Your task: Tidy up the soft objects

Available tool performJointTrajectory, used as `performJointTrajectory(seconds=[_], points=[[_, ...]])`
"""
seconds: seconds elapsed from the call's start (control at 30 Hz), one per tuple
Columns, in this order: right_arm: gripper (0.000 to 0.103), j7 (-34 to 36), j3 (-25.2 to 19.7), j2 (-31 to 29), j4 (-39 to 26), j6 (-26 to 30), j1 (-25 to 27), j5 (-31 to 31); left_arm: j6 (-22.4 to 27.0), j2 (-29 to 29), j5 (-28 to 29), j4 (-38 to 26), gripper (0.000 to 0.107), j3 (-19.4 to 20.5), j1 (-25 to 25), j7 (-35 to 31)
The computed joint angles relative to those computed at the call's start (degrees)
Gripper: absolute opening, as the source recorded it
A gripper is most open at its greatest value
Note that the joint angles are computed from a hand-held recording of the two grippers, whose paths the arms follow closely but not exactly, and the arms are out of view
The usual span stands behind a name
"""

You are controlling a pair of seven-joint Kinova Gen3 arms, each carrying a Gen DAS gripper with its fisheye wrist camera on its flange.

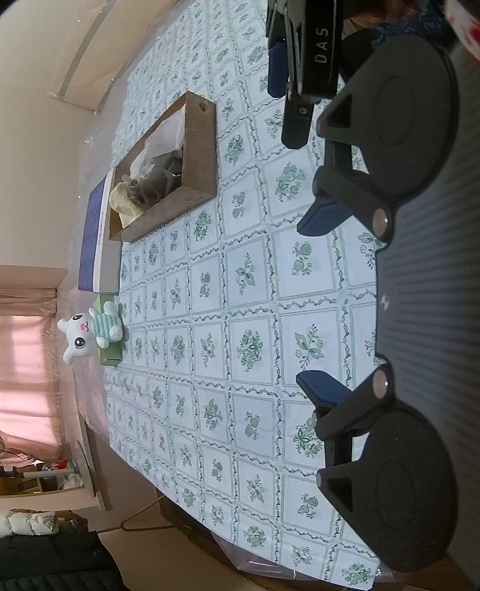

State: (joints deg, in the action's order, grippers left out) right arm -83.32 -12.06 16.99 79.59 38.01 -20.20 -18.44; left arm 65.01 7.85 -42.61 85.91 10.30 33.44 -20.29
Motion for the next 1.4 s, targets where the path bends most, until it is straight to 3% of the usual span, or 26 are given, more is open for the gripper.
performJointTrajectory(seconds=[1.4], points=[[0.082,0.2,-0.2,1.7,-1.4,0.6,0.4,-0.5,-1.7,0.9,1.6,-0.2,0.078,-1.0,-0.8,-1.6]])
